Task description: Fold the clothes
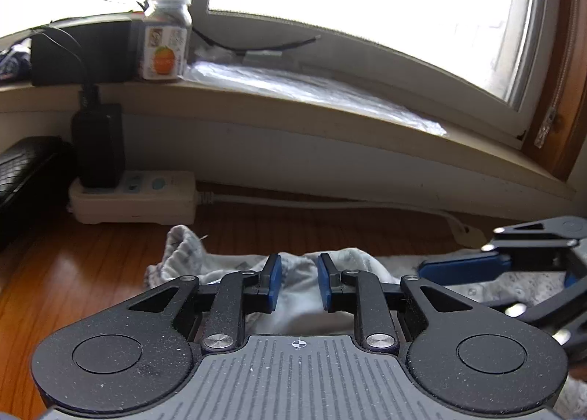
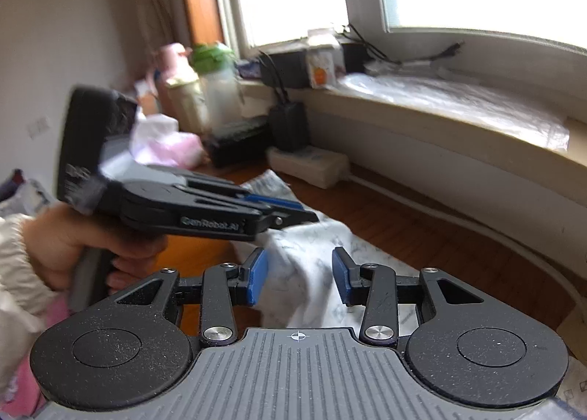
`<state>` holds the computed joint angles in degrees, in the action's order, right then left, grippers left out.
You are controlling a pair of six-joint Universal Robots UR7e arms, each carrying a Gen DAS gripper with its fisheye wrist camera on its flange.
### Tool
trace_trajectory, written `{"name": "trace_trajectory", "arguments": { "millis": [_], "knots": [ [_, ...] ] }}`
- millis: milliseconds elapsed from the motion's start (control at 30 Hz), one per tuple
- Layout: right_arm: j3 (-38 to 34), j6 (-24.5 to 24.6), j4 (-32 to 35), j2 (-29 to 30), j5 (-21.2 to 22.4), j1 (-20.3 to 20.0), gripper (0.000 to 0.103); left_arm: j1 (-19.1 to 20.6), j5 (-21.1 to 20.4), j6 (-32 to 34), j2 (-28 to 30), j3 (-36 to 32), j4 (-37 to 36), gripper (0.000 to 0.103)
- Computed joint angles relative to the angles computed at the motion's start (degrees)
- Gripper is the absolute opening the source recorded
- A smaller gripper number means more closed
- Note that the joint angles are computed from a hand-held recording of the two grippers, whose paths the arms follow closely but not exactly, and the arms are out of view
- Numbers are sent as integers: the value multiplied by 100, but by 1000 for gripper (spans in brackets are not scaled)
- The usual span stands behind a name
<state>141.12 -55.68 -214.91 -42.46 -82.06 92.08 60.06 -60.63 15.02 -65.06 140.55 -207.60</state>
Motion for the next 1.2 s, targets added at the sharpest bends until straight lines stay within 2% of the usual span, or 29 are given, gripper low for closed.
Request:
{"name": "trace_trajectory", "arguments": {
  "millis": [67, 167, 367, 533, 633, 733, 833, 867, 1000, 1100, 1167, 1200],
  "knots": [
    [-67, 258, 116, -16, -158, -72, 30, -77, 137, 23, -30, 53, -51, 24],
    [-55, 357, 47, -3, -265, -224, 30, -273, 275, 104, -303, 337, -139, 24],
    [99, 297, 71, -126, 3, -438, 30, -576, -18, 65, -900, 879, 274, 24],
    [79, 379, 179, -105, 99, -520, 30, -698, 27, 212, -614, 912, 408, 24],
    [133, 331, 170, -130, 196, -598, 31, -559, 148, 405, -320, 662, 386, 24],
    [177, 268, 221, -161, 293, -688, 31, -344, -95, 596, -292, 445, 499, 46],
    [208, 198, 302, -184, 434, -819, 31, -203, -286, 595, -405, 274, 1006, 49],
    [214, 175, 325, -188, 480, -861, 31, -179, -334, 614, -437, 233, 1150, 52],
    [221, 114, 403, -181, 644, -996, 31, -159, -374, 671, -489, 159, 1459, 54],
    [205, 144, 456, -171, 718, -1054, 31, -151, -395, 713, -507, 147, 1592, 51],
    [198, 125, 540, -202, 788, -1083, 31, -174, -420, 772, -576, 210, 1613, 28],
    [202, 95, 582, -219, 822, -1100, 31, -226, -359, 794, -612, 290, 1527, 21]
  ]
}}
